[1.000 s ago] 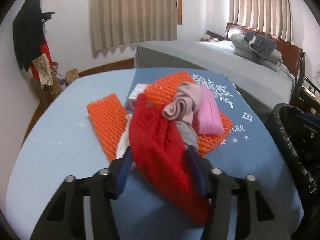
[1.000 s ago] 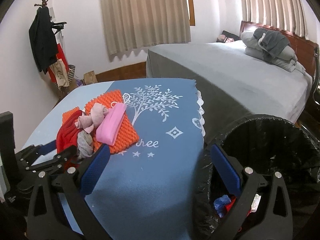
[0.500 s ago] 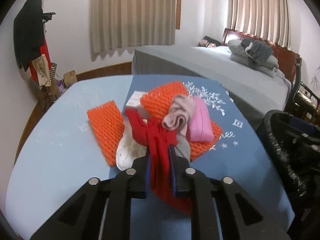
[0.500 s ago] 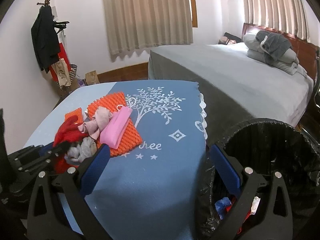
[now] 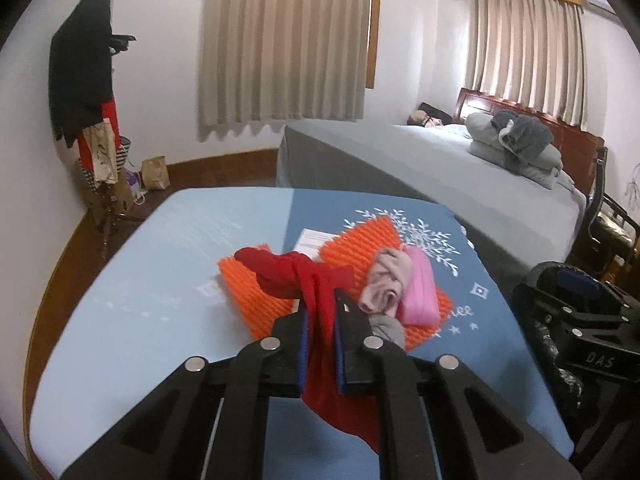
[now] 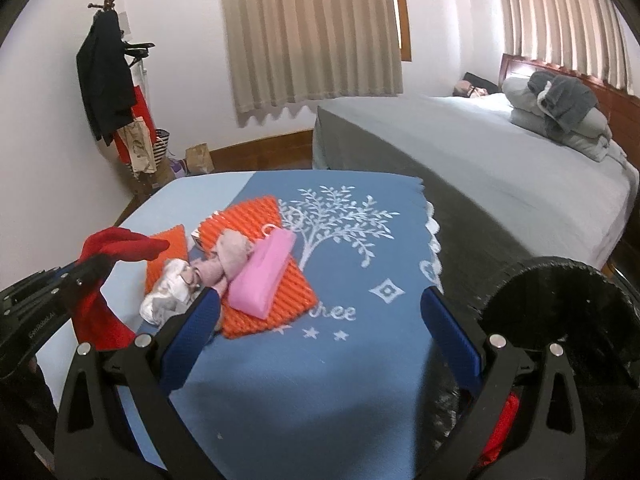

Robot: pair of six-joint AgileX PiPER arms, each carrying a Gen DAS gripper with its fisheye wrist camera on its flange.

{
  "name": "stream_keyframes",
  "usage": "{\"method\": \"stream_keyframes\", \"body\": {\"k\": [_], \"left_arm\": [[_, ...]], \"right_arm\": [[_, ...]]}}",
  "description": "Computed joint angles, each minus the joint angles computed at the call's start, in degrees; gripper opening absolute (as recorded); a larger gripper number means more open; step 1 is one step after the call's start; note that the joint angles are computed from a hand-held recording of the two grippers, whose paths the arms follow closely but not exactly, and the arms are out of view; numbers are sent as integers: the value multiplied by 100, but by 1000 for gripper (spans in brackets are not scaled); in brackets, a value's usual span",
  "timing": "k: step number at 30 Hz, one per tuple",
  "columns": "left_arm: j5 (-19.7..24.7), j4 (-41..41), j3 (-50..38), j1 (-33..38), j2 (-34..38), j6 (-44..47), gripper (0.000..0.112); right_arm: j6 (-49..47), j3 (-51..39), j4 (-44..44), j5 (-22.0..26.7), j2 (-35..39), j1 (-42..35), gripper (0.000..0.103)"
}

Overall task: Collect trash
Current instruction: 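Grasp the long red cloth with the left tool, then grasp the pink mesh sponge with the right tool while the left tool holds the red cloth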

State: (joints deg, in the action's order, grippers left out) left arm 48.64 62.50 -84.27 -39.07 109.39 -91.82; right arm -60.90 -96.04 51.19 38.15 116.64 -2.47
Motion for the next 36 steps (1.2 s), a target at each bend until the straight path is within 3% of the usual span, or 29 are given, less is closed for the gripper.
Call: {"method": "stream_keyframes", "body": {"k": [12, 19, 27, 33, 36], "left_arm": [[-93, 52, 308, 334, -12, -178, 10], [-226, 22, 242, 455, 136, -157, 10], [-351, -8, 208, 523, 168, -71, 10], [-397, -63, 136, 536, 209, 18, 10], [-381, -84, 86, 511, 219, 65, 10]], "right_arm": [[579, -672, -487, -116, 509, 514, 95], [1349, -1392, -1232, 142, 1114, 712, 74], [1919, -2215, -1660, 868, 1697, 799, 54], [1758, -2384, -1541, 1310, 1780, 810, 22], [1681, -2351, -1440, 1390, 1710, 785, 14]]}}
